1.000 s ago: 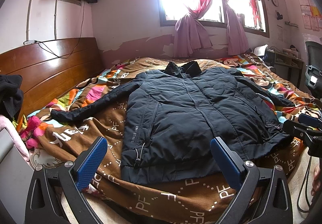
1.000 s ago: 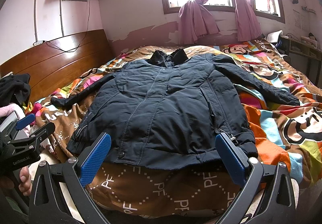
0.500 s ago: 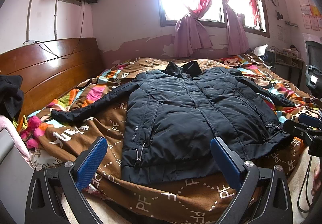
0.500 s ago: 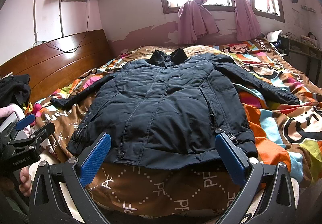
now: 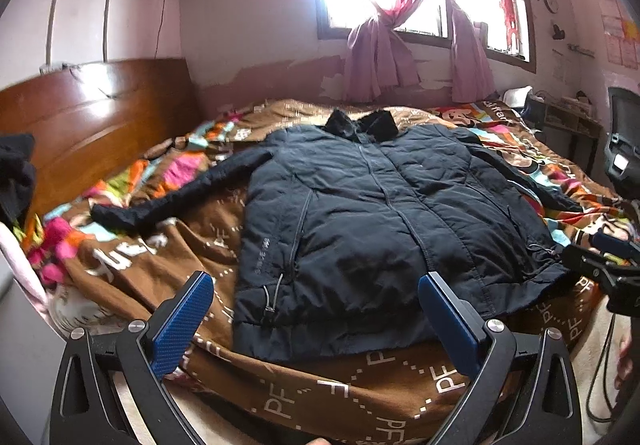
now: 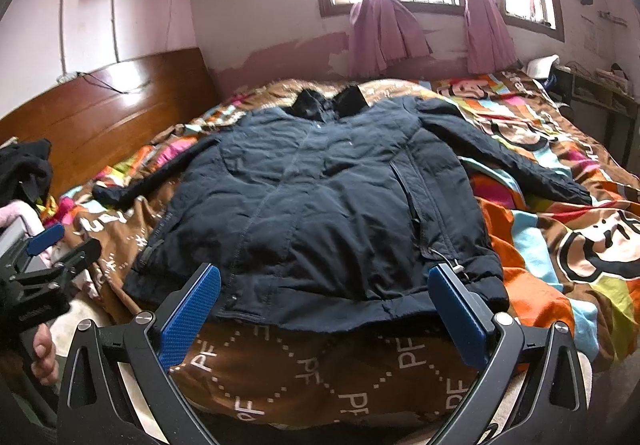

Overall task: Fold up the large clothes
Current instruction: 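Grasp the jacket sleeve with the right gripper and lift it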

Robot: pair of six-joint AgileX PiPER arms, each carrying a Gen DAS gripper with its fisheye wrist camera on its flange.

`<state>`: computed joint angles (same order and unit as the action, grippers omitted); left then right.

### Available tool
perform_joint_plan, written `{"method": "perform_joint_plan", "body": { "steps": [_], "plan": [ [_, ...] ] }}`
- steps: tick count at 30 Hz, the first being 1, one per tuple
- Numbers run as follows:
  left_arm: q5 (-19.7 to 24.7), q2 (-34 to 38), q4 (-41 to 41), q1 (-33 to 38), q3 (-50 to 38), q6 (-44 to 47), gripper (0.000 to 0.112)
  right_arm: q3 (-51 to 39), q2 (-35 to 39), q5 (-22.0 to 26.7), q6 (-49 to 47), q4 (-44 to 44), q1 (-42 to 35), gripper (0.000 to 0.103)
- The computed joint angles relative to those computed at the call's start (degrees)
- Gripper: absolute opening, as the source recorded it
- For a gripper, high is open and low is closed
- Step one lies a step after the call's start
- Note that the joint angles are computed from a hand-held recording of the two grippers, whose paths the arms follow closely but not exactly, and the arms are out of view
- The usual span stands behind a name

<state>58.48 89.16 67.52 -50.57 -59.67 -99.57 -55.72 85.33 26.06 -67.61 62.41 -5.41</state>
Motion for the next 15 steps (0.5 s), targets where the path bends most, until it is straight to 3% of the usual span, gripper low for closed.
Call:
{"method": "perform_joint_plan", "body": {
  "steps": [5,8,15],
  "plan": [
    [-5.1,0.9,-4.3,5.8,-1.6,3.7,0.103,-5.8,5.2,-2.2,13.3,-13.3,2.5,0.102],
    [-7.3,3.0,-8.4,9.3,-5.9,10.8,0.103,-11.0,9.5,-2.7,17.3,-17.9,2.6,0.102],
    [-2.8,13.1,-11.8,12.7,-22.9,24.9,0.103,-30.0,23.0,-2.0,35.6,-33.9,2.9,0.102]
  ]
}}
